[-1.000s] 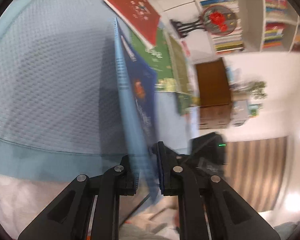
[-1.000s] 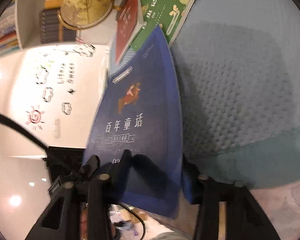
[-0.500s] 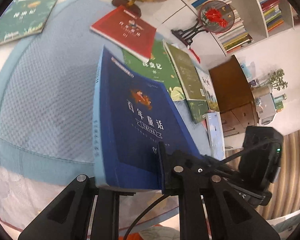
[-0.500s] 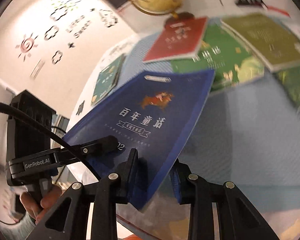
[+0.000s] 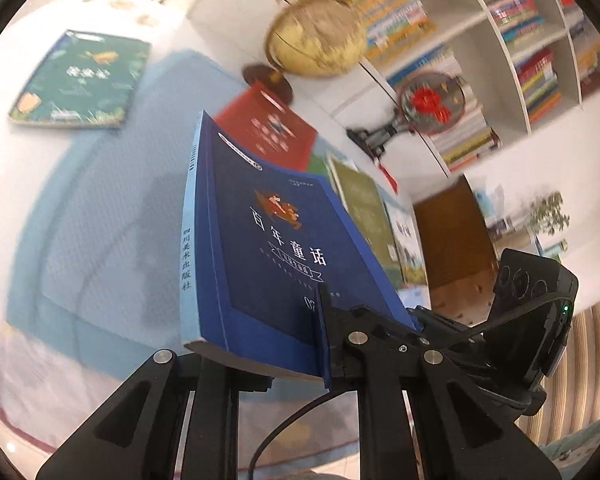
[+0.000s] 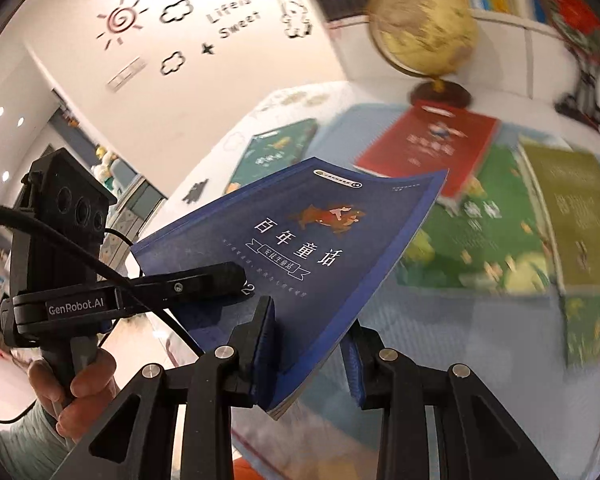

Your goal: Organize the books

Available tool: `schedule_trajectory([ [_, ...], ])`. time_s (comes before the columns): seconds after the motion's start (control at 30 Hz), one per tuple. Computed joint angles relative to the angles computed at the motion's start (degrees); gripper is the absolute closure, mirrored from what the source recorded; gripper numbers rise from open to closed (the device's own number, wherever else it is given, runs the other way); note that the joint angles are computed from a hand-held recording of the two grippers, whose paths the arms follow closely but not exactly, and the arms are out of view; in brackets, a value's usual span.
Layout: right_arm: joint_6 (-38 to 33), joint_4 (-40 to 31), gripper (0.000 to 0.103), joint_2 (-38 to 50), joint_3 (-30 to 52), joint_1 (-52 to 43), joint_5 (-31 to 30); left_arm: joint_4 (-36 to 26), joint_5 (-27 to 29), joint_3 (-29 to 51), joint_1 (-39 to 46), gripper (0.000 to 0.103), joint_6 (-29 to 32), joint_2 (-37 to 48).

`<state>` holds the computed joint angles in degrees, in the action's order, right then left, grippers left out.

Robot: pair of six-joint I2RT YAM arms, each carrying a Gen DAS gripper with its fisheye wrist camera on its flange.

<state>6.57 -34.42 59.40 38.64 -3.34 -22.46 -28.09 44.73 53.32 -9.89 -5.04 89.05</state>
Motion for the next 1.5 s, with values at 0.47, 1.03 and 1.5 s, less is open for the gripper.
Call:
schedule_trajectory([
  [0.47, 12.72, 16.05, 0.071, 33.48, 20.50, 12.15, 9.96, -16.90, 3.85, 38.28, 10.12, 0.090, 16.76, 32.41],
  [1.03, 16.26, 11.77, 0.071, 68.36, 51.82, 15.23, 9.91, -38.67, -3.69, 78.66, 13.70, 0.074, 20.52, 64.20],
  [1.5, 20.45, 7.23, 0.071, 77.13, 63.91, 15.38, 9.58, -44.04, -8.29, 82.99, 16.16, 0.069, 23.38, 65.93],
])
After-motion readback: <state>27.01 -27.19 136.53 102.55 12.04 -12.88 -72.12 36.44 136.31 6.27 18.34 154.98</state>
